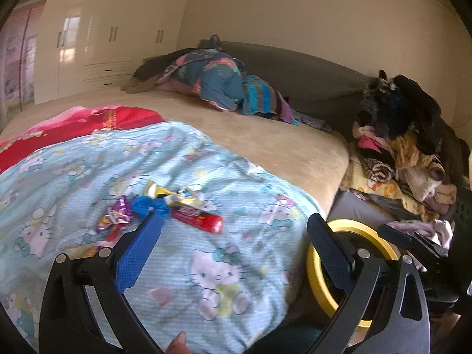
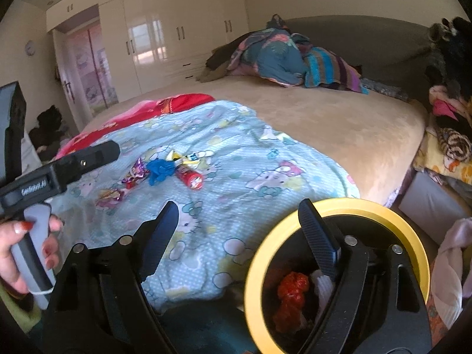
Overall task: Collect trash
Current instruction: 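Move both tools back over the remaining wrappers and red tube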
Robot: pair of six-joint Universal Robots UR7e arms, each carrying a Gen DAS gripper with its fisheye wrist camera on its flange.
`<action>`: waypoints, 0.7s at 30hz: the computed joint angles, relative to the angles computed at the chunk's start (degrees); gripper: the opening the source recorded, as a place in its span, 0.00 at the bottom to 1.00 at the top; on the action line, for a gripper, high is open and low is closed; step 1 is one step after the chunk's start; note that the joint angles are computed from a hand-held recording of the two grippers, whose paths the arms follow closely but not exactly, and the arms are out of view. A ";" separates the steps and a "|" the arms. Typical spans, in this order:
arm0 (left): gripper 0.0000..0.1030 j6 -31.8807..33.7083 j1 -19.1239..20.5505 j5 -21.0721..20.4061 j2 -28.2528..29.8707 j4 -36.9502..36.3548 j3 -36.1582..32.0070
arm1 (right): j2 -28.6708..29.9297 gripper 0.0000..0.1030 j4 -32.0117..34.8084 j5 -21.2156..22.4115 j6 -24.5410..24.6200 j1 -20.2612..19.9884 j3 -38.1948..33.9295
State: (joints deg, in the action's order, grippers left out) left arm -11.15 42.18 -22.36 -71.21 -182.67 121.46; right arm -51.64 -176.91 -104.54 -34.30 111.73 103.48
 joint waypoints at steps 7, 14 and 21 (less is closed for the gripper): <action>0.94 -2.25 1.68 2.90 -3.39 0.19 1.55 | 2.93 0.73 1.50 0.30 -0.89 1.05 -2.17; 0.94 -5.13 3.85 4.59 -6.70 2.94 2.71 | 6.80 0.73 4.10 1.02 -2.06 1.97 -5.89; 0.94 -10.59 7.29 5.24 -10.89 11.67 3.08 | 12.76 0.75 8.62 0.89 -3.11 2.87 -12.56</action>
